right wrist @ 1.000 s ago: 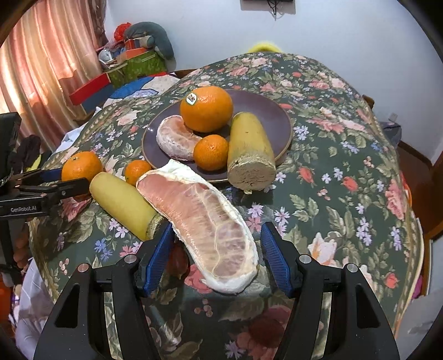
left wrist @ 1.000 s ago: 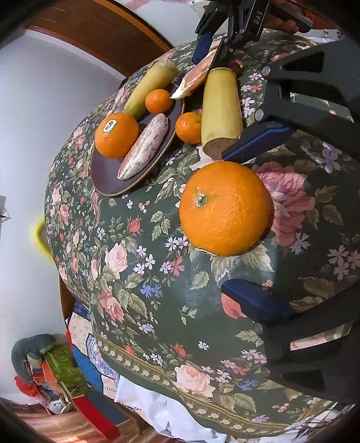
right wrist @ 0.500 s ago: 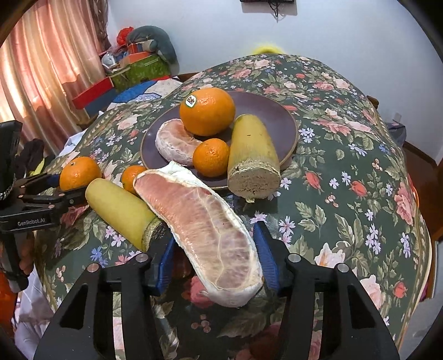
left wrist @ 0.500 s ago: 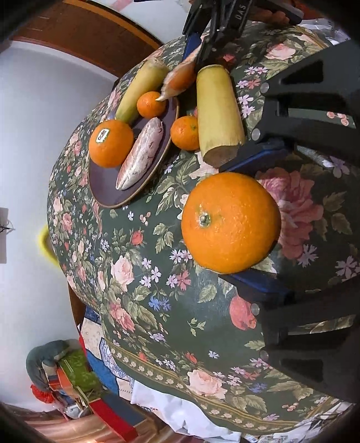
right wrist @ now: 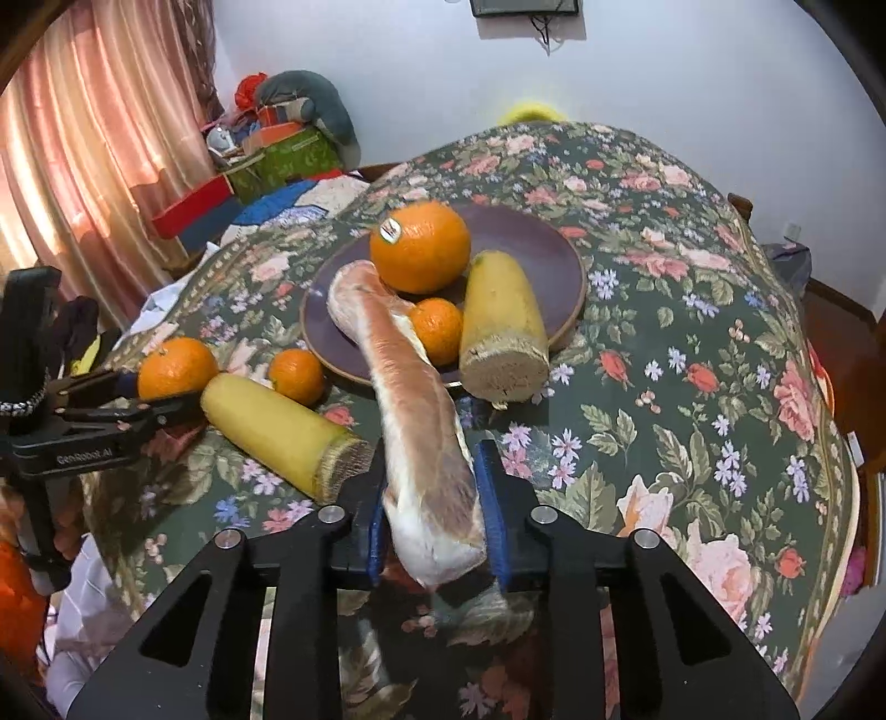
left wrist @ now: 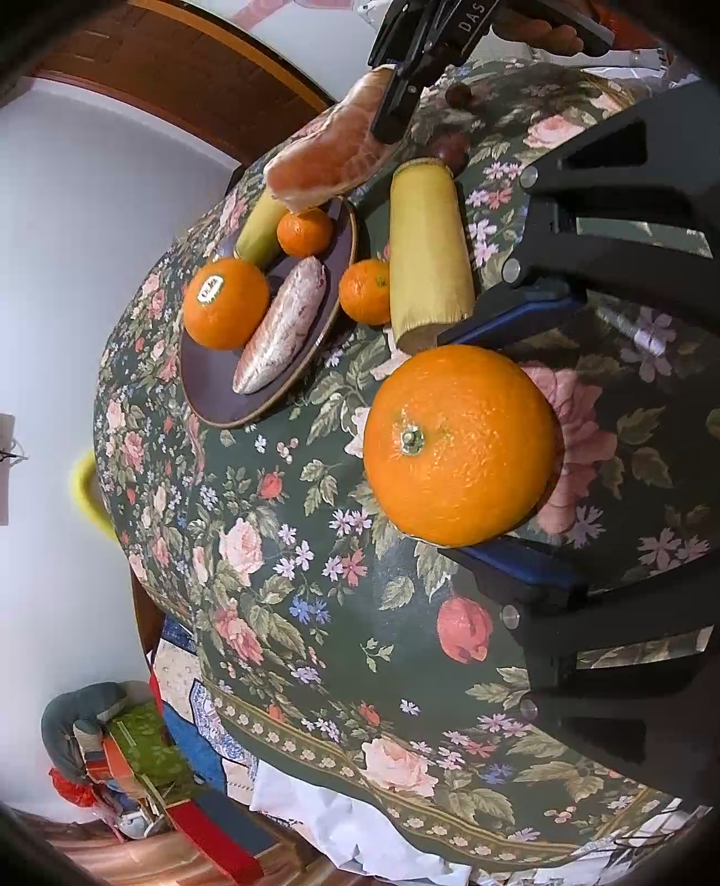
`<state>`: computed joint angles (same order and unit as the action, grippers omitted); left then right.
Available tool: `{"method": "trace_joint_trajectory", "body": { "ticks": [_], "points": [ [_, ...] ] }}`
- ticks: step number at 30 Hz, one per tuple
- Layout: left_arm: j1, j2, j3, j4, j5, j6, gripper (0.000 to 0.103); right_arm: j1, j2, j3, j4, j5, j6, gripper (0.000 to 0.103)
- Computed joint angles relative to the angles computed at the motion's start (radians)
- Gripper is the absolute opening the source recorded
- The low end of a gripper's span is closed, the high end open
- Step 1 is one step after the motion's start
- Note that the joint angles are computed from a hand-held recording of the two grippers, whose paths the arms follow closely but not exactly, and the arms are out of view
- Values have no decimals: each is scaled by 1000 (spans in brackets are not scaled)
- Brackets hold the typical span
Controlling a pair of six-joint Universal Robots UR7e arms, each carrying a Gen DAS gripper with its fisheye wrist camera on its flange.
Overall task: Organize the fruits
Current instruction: 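Lift the pomelo segment with the right gripper while the left carries the orange toward the plate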
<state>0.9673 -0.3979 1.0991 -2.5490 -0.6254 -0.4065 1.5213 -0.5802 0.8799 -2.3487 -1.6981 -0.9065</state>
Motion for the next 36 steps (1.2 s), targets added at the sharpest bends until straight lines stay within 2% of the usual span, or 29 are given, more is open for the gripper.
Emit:
{"method": "trace_joint_trajectory", "body": {
  "ticks": [8, 17, 28, 36],
  "points": [
    [-23, -13, 16, -51, 6, 24, 64, 3, -48, 58, -58, 48, -11, 22],
    [-40, -8, -12, -87, 4, 62, 64, 7, -77, 73, -107, 101, 21, 22],
    [-30, 79, -194, -90, -8, 175, 64, 16, -34, -18, -104, 133, 40, 19],
    [-8, 132, -301, -52, -26, 202, 64, 22, 18, -87, -66, 137, 11, 19]
  ]
}}
